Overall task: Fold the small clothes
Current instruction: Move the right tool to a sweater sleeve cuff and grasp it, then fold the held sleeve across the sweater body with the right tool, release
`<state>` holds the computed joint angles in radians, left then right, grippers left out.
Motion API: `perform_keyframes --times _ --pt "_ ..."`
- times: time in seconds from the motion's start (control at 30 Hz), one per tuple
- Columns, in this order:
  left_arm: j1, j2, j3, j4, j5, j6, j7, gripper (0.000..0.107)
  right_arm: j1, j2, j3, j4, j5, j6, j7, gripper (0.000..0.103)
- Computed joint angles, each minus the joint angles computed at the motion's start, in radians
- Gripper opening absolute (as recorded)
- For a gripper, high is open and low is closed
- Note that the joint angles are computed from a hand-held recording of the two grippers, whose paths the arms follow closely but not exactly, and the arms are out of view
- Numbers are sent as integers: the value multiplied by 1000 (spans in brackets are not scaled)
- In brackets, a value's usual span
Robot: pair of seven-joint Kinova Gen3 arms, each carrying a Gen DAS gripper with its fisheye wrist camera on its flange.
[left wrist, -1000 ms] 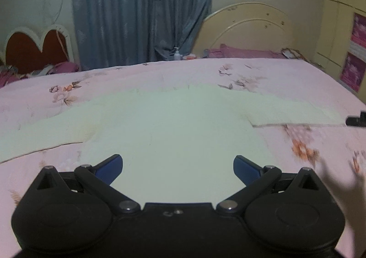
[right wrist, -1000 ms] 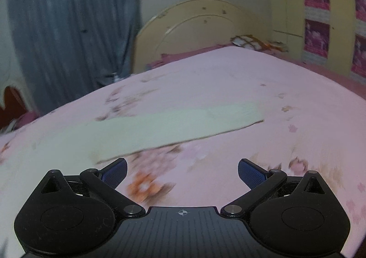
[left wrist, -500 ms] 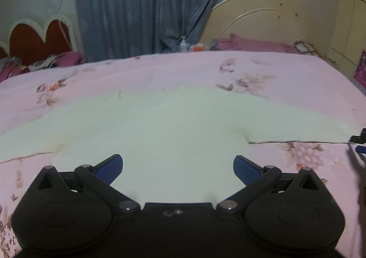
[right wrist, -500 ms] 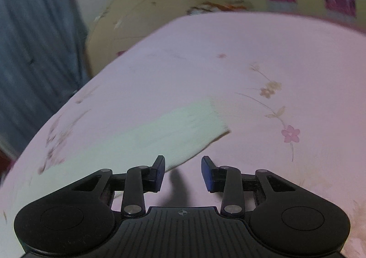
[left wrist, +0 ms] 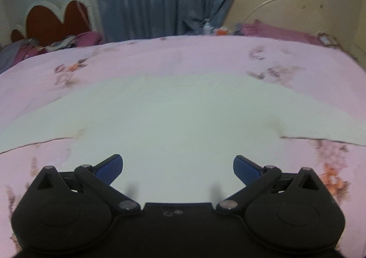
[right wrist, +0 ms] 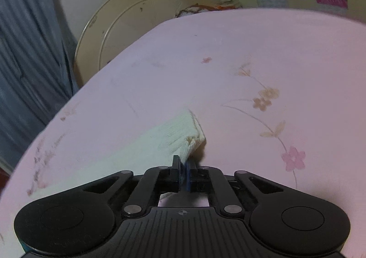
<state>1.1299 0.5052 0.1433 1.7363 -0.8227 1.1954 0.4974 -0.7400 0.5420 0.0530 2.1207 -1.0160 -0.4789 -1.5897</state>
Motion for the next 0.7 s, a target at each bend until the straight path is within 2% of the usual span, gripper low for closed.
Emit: perform_keyframes --times 0.07,0.17,0.23,0.33,0.4,0.5,0.7 --pt "-37 -28 26 53 9 -32 28 103 -28 -12 0 -12 -33 -16 79 3" --pt "11 -97 -47 180 2 -144 147 103 -85 -33 -9 -31 -11 -40 140 3" --pt "27 -122 -57 242 -14 -166 213 103 -97 -41 -53 -66 -10 -39 190 3" --pt "-16 -149 0 309 -43 -154 280 103 -78 -28 -166 -141 -50 -37 307 3" --pt "-66 -194 50 396 -92 -214 358 103 -112 -7 -174 -209 -96 0 386 3" --pt "-73 -238 72 490 -121 -246 449 102 -237 44 -102 -323 -196 66 508 3" --pt "-75 -335 163 675 -146 -263 600 99 -496 202 118 -577 -438 216 752 3"
